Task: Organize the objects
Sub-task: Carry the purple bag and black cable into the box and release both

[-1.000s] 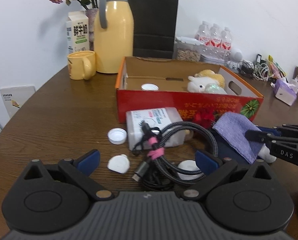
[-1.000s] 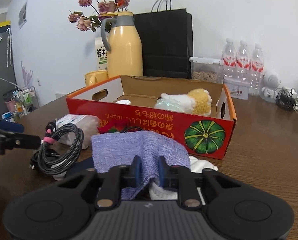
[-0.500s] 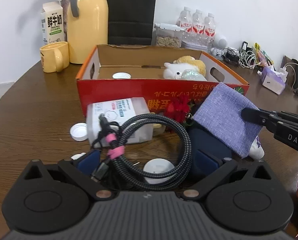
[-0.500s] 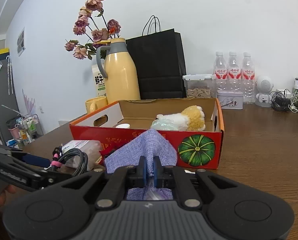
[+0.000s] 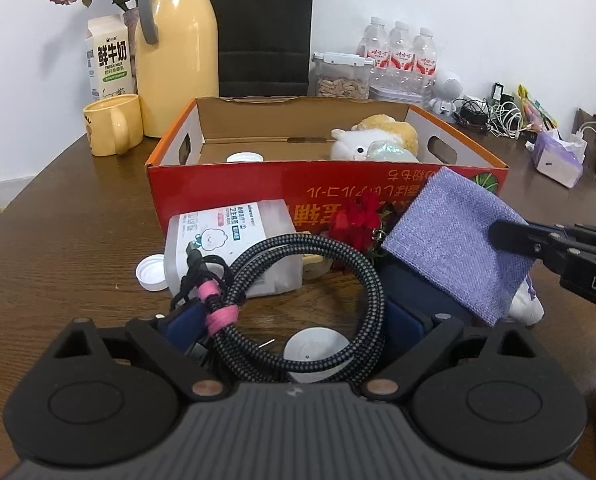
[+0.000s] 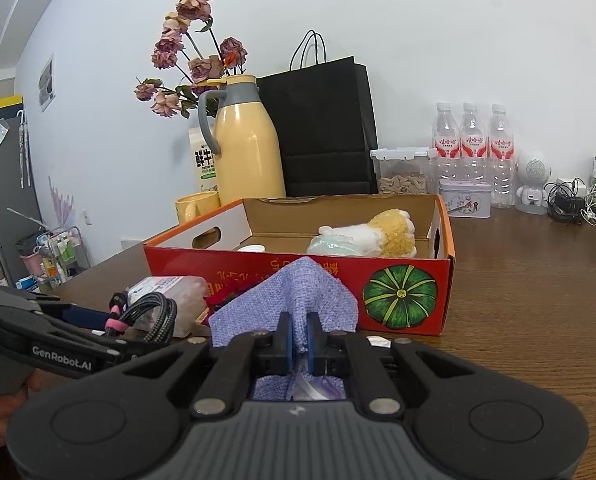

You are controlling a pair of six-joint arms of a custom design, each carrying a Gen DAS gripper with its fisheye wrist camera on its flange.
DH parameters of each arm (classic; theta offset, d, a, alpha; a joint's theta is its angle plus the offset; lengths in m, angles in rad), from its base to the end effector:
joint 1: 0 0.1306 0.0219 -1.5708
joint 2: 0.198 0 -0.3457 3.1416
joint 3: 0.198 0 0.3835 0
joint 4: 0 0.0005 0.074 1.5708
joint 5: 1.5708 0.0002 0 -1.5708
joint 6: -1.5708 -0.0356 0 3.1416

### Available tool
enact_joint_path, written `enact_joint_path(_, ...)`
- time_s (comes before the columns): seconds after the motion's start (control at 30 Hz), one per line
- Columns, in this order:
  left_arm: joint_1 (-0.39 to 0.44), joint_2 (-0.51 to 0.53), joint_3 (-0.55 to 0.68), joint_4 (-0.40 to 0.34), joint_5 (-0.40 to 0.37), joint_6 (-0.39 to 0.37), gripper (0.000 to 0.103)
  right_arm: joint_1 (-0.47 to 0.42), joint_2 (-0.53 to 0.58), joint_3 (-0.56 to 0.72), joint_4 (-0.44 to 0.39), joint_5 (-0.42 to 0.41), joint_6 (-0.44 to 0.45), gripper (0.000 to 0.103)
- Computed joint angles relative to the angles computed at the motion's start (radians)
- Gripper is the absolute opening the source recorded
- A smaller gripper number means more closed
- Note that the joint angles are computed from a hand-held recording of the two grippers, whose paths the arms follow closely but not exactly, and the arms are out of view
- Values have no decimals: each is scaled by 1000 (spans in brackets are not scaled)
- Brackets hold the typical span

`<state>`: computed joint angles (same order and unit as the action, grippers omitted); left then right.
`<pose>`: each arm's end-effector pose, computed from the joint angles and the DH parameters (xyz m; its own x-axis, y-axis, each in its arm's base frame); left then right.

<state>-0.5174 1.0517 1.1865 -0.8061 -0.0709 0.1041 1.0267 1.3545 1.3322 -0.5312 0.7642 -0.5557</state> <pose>0.3299 -0.1854 0.4419 -0.5839 0.2131 -0.7834 0.3866 0.9215 -0.0375 0.2719 0.4008 0.4151 -0.3963 0.0808 -0.9146 -0.1223 0.9826 0.1398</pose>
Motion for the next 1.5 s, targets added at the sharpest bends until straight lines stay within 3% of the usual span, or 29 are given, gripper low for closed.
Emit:
enact_joint_path(0.2, -15, -35, -13, 25, -11, -51, 93, 14, -8, -6, 24, 27, 22, 6)
enact_joint_path(0.43, -4, -39, 46, 64, -25, -114, 93, 27, -25, 10, 91, 68, 115, 6)
enact_joint_path(0.77, -2, 131, 261, 138, -66, -165, 93, -54, 55, 153, 160, 54, 270, 6)
enact_joint_path(0.97, 10, 280, 392, 139, -75, -129, 93, -141, 157, 279, 123, 27, 265, 6)
enact_joint_path(1.13, 18, 404, 488, 117, -91, -102, 93, -206, 234, 349, 50, -2, 198, 6)
enact_joint_path(1.37, 35, 489, 516, 79, -71, -80, 93, -246, 268, 349, -39, -63, 102, 6)
enact_joint_path(1.5, 49, 512, 530, 43, -47, -82, 94, -246, 281, 360, -69, -67, 97, 9)
